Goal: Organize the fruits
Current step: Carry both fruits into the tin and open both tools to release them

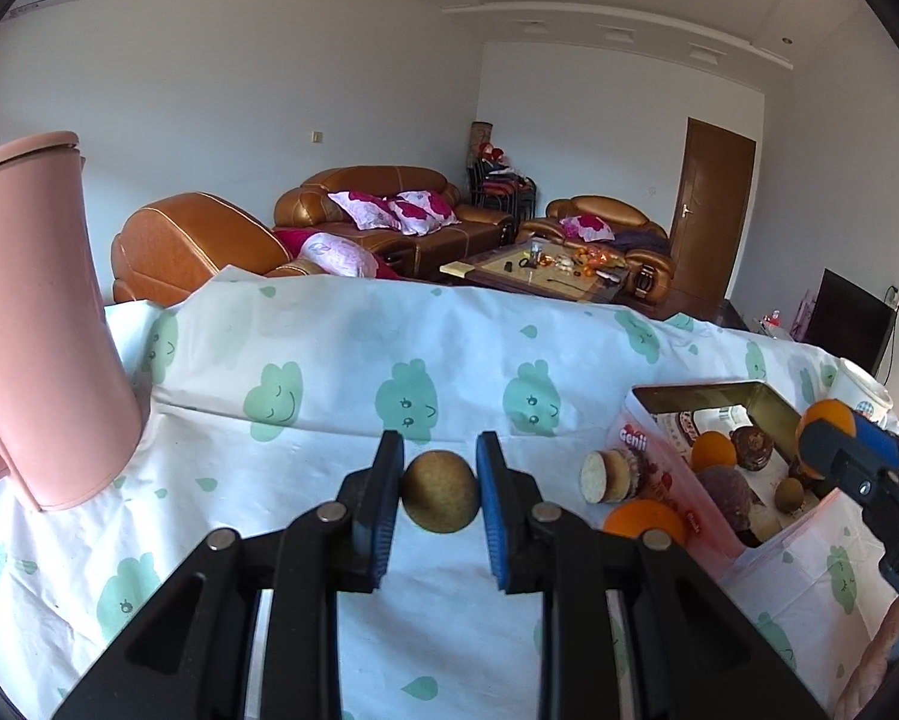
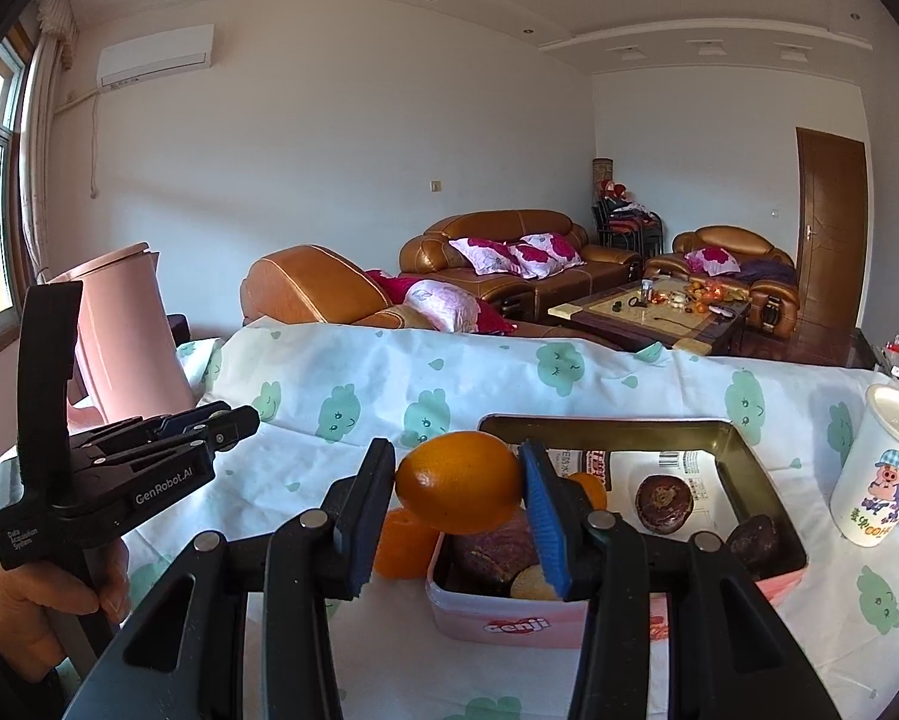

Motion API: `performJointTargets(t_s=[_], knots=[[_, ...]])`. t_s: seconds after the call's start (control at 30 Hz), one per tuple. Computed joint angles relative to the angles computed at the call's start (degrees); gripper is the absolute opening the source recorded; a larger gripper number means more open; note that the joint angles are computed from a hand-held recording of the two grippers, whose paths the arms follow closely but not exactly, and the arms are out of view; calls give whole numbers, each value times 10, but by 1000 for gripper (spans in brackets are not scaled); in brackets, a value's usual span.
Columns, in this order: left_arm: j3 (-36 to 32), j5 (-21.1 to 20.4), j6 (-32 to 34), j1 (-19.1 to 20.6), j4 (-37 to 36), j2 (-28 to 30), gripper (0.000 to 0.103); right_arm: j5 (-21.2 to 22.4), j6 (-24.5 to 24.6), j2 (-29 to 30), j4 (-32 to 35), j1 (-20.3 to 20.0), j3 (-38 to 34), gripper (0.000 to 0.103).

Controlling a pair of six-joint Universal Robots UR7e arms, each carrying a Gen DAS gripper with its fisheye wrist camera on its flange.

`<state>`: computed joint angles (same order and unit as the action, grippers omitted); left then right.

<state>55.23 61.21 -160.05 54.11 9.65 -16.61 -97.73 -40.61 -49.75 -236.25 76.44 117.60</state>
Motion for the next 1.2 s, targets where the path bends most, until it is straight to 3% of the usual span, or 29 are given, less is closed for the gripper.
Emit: performJointTargets(t_s=[0.13, 0.37, 0.63, 1.0, 1.2], knots=[[20, -33, 12, -11, -30, -2, 26, 5, -7, -5, -11, -3, 4, 45], [34, -52, -9, -22, -38, -2, 26, 11, -9, -19, -13, -15, 14, 45], [51, 95, -96, -8, -5, -20, 26, 25, 2, -48, -21, -37, 29, 45], [62, 96, -81, -43, -25, -4, 26, 33, -12, -82, -36, -67, 41, 45], [5, 94, -58, -63, 3, 39, 26, 30, 21, -110, -35, -92, 42, 45]])
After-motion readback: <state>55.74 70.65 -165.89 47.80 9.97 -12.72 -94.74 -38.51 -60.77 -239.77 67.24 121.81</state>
